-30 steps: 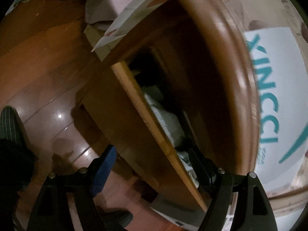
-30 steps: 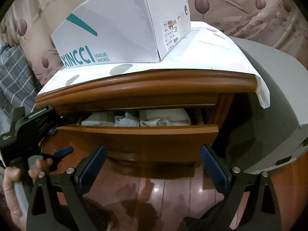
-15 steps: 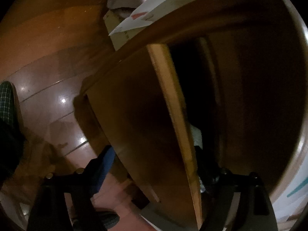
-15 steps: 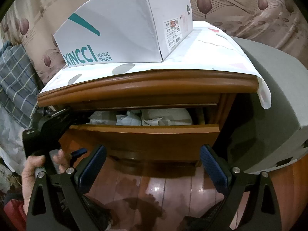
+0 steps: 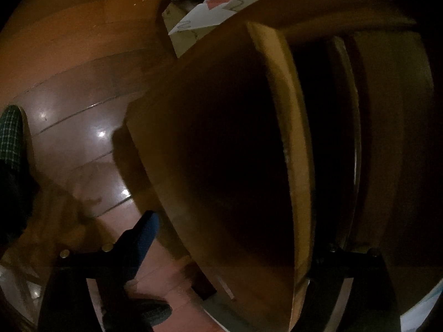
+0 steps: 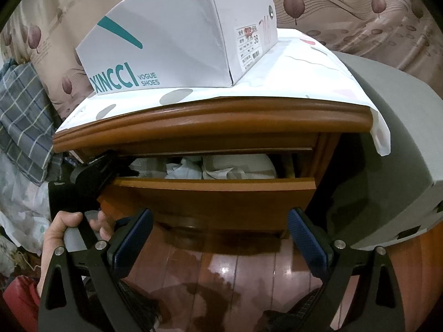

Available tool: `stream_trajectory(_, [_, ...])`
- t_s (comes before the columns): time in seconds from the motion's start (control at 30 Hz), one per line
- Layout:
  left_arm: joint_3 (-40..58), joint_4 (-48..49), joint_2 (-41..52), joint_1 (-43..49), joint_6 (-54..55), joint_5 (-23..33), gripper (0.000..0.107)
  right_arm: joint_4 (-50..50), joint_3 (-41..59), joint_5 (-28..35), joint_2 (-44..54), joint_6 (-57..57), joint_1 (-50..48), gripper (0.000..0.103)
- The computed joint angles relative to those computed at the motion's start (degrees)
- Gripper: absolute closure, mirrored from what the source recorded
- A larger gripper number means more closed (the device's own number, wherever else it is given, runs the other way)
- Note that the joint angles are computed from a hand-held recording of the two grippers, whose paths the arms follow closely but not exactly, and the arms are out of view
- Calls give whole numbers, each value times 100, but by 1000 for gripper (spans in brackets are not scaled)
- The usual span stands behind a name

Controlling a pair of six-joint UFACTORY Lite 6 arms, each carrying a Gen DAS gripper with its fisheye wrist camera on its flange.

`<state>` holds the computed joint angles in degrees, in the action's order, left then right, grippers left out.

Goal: Take underwear out of drawer
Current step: 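Grasp the drawer side with the left gripper and pull it open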

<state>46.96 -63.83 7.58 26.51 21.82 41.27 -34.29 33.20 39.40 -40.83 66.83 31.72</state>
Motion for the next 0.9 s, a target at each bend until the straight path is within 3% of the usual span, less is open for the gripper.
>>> stream_trajectory(0.3, [-237, 659, -430, 65, -91, -32, 13, -66, -17, 81, -79, 7, -102, 7])
stream_trajectory(0.6, [-271, 1840, -1024, 348, -554, 498, 13, -51, 15, 125, -132, -109, -301, 7])
stream_trajectory(0.9, [-253, 2550, -1463, 110, -954, 629, 12, 126, 11, 107, -113, -333, -550, 7])
